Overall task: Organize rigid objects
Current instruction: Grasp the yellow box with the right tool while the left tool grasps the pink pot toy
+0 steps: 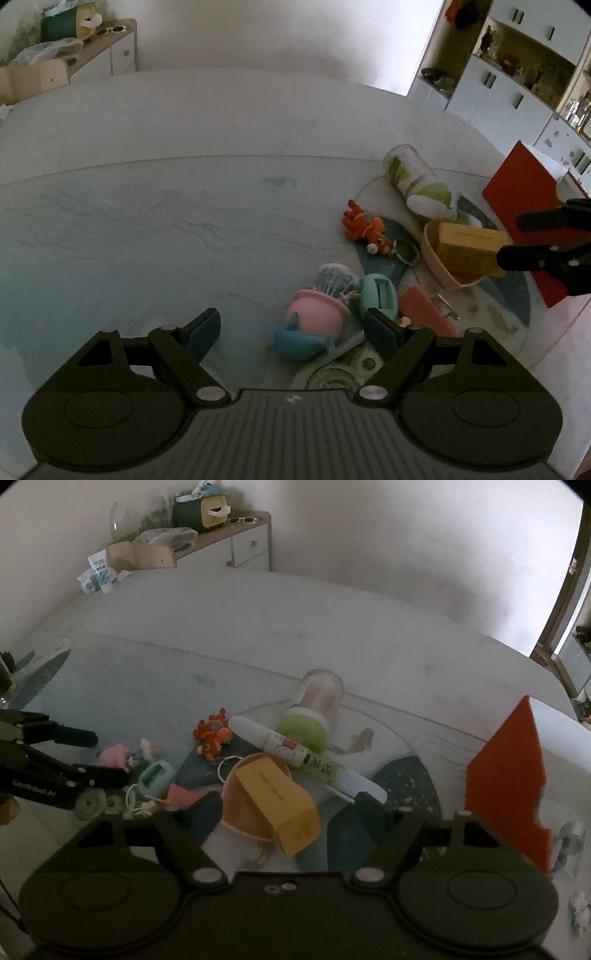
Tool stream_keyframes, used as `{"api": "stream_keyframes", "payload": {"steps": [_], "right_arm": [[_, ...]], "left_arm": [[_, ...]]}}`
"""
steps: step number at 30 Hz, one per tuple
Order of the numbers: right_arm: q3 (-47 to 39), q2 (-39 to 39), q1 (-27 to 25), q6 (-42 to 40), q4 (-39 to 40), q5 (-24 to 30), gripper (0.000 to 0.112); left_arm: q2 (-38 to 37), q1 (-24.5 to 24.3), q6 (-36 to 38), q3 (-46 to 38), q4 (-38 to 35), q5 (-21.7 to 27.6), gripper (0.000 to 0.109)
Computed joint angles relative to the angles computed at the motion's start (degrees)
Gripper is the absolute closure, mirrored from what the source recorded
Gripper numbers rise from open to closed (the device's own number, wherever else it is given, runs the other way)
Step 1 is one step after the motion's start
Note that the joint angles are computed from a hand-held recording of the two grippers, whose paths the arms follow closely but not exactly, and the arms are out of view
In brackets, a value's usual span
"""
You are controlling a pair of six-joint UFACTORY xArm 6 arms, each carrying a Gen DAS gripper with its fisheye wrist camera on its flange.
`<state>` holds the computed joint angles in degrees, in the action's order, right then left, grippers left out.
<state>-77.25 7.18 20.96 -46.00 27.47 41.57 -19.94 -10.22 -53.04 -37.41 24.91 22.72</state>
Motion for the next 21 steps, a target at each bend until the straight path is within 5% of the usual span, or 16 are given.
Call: {"api": "stream_keyframes", "payload": {"steps": [7, 17, 21], "right_arm": [[-1.92, 2.36, 0.56, 0.28, -1.42, 0.50, 0.045], [-2.41, 3.56, 1.40, -0.02, -3.44, 0.67, 0.060], [-2.94, 4.20, 1.77, -0.02, -4.40, 0.68, 0.065]], "left_arm": [[1.13, 0.28, 1.65, -0.23, -0.61, -1.46, 0.025], [1.87, -0.47, 5.22, -0.76, -1.56, -2.60, 0.061], [2.35, -0.92, 4.97, -1.42, -0.06, -2.00, 0.066]]}}
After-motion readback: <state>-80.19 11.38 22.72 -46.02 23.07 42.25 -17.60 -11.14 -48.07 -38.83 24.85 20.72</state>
